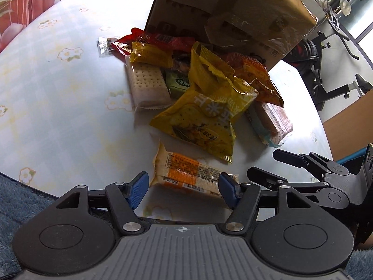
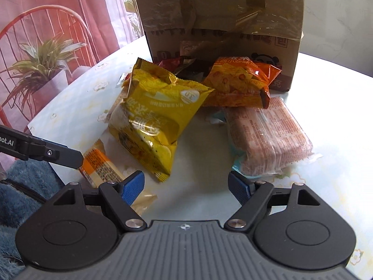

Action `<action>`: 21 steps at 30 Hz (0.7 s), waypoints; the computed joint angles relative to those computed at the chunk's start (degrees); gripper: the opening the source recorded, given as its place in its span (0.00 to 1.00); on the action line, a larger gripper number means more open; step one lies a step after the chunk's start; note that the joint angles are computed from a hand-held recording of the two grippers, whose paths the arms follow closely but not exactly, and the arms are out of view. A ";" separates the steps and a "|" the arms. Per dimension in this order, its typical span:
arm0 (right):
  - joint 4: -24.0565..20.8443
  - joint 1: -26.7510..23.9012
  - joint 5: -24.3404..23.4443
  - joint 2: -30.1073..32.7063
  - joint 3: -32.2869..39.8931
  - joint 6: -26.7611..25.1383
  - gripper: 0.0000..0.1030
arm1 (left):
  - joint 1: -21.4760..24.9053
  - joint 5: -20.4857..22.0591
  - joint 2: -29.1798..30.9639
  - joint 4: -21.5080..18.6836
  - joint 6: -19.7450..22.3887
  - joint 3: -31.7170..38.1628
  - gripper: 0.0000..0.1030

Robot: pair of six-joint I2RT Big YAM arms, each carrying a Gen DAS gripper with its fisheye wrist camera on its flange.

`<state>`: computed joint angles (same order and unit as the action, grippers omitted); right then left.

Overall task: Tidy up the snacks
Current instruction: 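Grasp the orange-labeled biscuit bar with the left tool while the right tool grasps a yellow bag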

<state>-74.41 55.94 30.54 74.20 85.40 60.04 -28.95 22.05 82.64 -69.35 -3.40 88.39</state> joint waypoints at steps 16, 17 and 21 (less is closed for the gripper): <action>-0.27 0.54 -3.58 3.98 2.36 -12.66 0.77 | 0.64 2.21 7.09 -2.55 -6.73 4.58 0.59; -0.16 0.17 -3.89 4.53 2.89 -13.85 0.77 | 0.55 1.56 7.48 -2.29 -6.66 5.00 0.57; 1.14 -1.03 -4.95 6.97 5.06 -18.10 0.77 | 0.11 -1.60 8.62 0.01 -6.95 6.64 0.57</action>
<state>-73.27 54.91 25.59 81.17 90.45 41.94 -28.83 20.45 91.26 -69.35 -10.35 95.04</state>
